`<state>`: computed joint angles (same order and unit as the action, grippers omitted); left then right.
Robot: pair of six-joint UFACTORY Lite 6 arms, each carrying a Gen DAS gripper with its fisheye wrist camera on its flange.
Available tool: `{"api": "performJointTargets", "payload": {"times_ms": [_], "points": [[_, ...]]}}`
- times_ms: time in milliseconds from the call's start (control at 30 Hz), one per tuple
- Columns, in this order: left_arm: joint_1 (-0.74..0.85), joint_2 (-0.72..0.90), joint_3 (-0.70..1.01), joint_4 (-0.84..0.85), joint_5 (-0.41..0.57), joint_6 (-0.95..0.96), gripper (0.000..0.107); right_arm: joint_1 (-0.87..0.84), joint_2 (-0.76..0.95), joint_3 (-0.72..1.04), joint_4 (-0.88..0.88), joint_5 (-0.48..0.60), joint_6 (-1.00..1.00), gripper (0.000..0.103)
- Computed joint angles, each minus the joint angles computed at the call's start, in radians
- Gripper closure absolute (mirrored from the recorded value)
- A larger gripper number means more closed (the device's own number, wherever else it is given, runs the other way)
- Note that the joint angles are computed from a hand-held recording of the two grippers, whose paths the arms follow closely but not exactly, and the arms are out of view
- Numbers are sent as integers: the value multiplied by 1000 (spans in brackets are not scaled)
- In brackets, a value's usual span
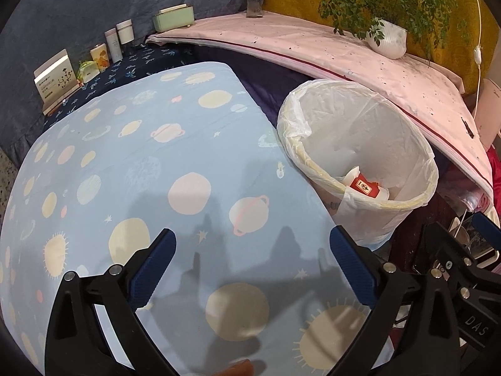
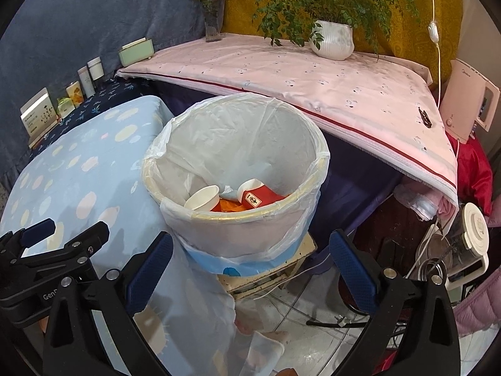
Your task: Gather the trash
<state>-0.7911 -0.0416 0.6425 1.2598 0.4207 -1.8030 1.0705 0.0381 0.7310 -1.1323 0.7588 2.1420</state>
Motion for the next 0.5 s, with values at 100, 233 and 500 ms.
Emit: {"api": "performJointTargets", "payload": {"times_ms": [100, 233, 500], "points": [[-12, -8, -1, -14, 7, 5, 13, 11, -6, 1, 25, 11, -13, 7], [-23, -19, -3, -39, 16, 19, 13, 26, -13, 9, 67, 33, -43, 7], [-37, -14, 10, -87, 42, 43, 13, 44, 3, 36, 100, 66, -90, 7]]}}
